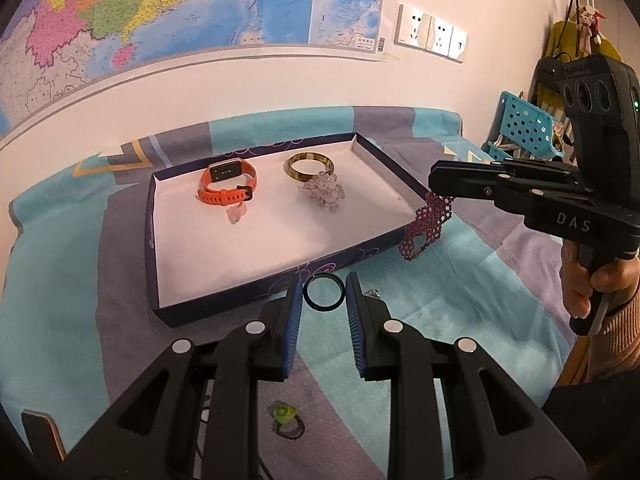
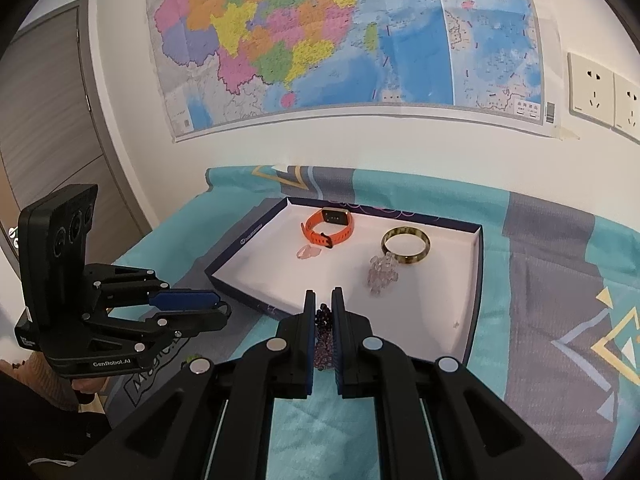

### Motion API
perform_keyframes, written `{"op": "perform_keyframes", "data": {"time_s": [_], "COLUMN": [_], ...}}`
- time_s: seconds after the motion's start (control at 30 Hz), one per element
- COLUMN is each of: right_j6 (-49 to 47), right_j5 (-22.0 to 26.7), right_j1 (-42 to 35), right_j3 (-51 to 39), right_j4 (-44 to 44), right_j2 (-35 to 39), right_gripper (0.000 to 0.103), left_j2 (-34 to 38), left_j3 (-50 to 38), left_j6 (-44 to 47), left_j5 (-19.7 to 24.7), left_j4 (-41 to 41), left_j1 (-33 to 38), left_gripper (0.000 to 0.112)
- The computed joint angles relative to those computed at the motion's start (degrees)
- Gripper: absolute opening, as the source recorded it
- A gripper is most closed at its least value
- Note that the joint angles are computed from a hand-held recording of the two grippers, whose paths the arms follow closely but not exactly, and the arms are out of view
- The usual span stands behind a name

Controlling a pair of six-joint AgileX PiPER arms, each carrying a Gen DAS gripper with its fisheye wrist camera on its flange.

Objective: Organize jewelry
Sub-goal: 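Carry the black ring into the box with the left tool while the right tool carries the bracelet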

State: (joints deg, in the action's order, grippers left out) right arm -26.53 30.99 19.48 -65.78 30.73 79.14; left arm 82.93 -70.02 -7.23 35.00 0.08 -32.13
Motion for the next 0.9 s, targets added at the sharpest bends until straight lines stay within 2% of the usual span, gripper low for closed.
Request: {"op": "perform_keyframes", "data": {"time_s": [0.9], "right_j6": [1.84], "right_j5": [1.82], "right_j1": [-1.17], "right_j3": [-10.96], "right_j4": [-1.68], "right_j2": [9.47], "right_gripper": [0.006], "left_j2": [7.65], "left_j3": [-8.88], "left_j6": [1.52], "left_j5": [2.21], "left_j4": [0.79], "left_j1": [3.68], "left_gripper": [0.022]}}
